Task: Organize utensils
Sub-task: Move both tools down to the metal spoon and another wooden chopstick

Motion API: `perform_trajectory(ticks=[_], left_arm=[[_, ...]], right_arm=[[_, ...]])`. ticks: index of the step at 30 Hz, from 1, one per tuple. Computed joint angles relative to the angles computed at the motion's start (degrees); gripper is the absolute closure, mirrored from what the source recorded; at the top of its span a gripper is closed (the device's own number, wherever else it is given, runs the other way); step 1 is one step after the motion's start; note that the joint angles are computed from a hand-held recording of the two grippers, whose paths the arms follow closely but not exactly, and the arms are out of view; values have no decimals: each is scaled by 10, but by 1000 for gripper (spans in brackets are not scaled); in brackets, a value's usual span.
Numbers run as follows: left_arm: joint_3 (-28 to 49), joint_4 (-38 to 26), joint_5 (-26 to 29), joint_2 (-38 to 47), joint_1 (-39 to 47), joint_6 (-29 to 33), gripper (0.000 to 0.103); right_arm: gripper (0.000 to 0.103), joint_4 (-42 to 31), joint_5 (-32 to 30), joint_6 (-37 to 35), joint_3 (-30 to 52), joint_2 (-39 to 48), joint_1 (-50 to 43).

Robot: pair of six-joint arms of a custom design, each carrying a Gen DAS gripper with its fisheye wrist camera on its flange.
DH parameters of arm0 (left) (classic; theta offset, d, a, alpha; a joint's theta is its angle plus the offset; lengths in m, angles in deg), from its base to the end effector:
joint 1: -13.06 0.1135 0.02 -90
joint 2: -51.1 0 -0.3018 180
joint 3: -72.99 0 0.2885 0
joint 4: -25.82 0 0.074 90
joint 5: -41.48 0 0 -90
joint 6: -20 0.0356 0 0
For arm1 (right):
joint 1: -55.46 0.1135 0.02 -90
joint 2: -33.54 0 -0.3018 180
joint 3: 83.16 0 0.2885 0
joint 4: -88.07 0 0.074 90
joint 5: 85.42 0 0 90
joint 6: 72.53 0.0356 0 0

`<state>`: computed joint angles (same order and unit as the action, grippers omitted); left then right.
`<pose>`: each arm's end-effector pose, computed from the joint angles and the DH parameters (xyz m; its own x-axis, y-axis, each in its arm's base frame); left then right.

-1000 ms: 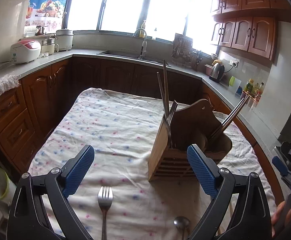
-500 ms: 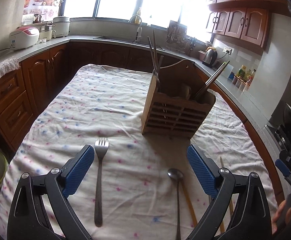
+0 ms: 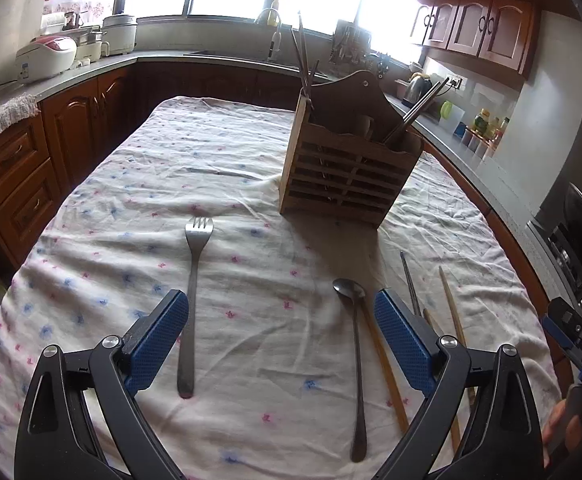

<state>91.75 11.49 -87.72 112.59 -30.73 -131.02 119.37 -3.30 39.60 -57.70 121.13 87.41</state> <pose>0.1189 -0.0828 0.0977 -0.5456 -0.4160 -0.7275 -0.3903 0.8943 -0.2187 0.1977 0.1290 0.1040 -0.6379 0.0419 -0.7690 -0.4143 0.8230 0.3886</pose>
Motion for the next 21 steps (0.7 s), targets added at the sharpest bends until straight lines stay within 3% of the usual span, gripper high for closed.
perform_trajectory(ticks=[9, 21], left_arm=[[3, 63, 11, 84, -11, -8, 7], [15, 151, 54, 187, 11, 27, 7]], right_arm=[[3, 21, 18, -14, 2, 41, 25], [4, 23, 37, -29, 18, 89, 31]])
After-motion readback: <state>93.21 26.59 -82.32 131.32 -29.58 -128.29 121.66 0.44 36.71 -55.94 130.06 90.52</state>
